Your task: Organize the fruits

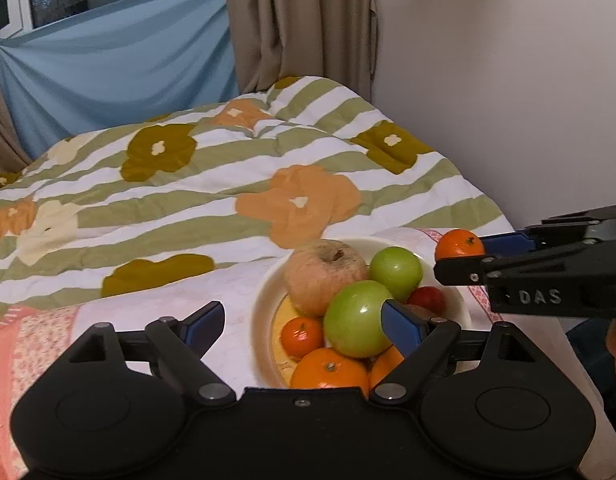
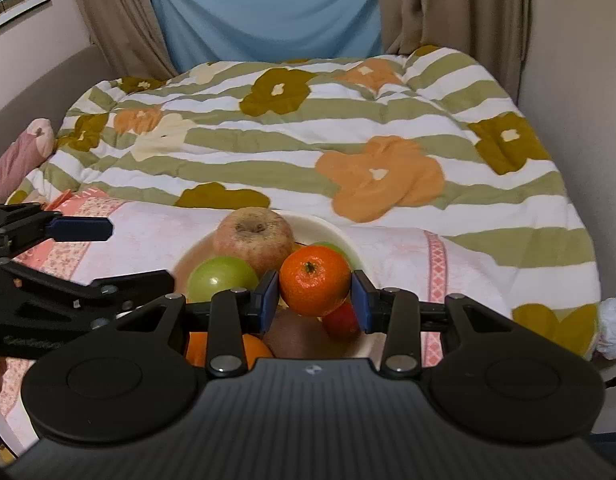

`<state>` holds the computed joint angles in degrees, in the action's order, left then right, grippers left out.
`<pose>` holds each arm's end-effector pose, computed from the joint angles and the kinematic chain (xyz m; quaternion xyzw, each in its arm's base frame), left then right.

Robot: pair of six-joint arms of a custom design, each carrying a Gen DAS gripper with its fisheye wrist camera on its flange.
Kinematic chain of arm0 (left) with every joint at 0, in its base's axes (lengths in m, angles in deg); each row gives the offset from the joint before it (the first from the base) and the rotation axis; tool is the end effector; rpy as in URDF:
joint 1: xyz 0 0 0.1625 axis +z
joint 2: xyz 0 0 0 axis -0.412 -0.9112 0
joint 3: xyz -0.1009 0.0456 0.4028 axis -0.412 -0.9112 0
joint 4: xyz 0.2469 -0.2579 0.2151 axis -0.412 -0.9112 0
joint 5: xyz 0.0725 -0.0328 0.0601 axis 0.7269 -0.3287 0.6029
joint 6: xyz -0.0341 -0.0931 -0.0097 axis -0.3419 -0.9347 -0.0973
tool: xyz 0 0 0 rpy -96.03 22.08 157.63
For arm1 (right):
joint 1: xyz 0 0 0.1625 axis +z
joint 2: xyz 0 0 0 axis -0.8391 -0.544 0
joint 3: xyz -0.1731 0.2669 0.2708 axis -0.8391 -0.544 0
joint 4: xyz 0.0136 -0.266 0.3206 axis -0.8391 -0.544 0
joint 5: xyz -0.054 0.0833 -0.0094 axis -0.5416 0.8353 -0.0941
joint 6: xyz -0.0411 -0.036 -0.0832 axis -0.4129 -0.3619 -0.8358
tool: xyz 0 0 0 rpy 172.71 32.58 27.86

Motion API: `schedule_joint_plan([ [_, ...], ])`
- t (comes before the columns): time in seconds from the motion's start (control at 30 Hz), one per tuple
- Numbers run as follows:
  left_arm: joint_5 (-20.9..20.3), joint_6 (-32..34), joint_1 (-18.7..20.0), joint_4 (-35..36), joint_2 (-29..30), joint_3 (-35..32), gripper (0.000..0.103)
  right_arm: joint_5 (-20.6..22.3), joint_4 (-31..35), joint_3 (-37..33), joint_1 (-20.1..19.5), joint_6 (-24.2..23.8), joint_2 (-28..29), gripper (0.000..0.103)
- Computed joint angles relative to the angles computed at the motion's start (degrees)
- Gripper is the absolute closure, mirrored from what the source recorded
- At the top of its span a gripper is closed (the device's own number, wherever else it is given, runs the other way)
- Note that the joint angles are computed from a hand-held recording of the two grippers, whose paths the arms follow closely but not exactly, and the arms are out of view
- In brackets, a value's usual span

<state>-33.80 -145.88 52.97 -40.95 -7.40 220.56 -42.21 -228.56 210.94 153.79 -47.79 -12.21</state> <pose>-0.1414 -0.3305 0.1270 0.0630 0.8323 -0.3768 0.4018 0.1752 -0.4833 0.0686 0.4206 -0.8788 0.1715 0.1461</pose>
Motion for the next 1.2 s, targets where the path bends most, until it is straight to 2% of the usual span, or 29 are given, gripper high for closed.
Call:
schedule_joint_plan([
  [0.13,-0.5,-7.7,-2.2,10.8,-2.6,-0.7,0.014,0.7,2.6,-1.4,0.0,0.6,1.1,0.049],
  [0.27,-0.7,-12.8,-3.4,16.9,-2.7,-1.0,0.014,0.8,3.6,-2.7,-0.4,1.5,2.4,0.049],
  [0.43,-2.4,-14.9,-3.6,18.5,-2.4,-0.9,0.014,1.0,5.3,-3.7,-1.1,3.1,3.2,0.048],
  [0.53,-3.1,-16.2,-3.7,19.0,-2.5,-0.7,0.014,2.6,5.7,-3.7,-1.9,3.8,3.2,0.045],
  [0.6,-3.6,-17.1,-4.0,19.4,-2.6,-0.5,0.014,3.2,6.0,-3.6,-1.9,3.7,3.0,0.035],
  [0.67,-4.0,-18.0,-4.7,19.9,-3.0,-0.2,0.014,2.9,4.0,-2.9,-1.6,4.0,2.9,0.018],
  [0.73,-4.4,-18.7,-5.7,20.3,-3.6,0.2,0.014,2.8,3.0,-2.3,-1.5,4.6,2.5,0.010],
  [0.8,-4.7,-19.4,-6.7,21.4,-4.2,0.3,0.014,2.4,1.8,-1.4,-1.1,5.2,1.8,0.009],
  [0.93,-5.6,-22.7,-9.7,26.2,-6.5,0.5,0.014,1.4,-0.7,1.1,0.0,6.2,-0.3,0.009],
  [1.0,-6.7,-26.4,-12.4,31.6,-8.5,0.4,0.014,1.0,-2.1,2.7,0.8,6.5,-1.7,0.009],
  [1.2,-13.2,-38.7,-23.0,49.1,-15.3,-1.1,0.014,-2.1,-8.1,9.6,6.0,7.7,-7.1,0.009],
])
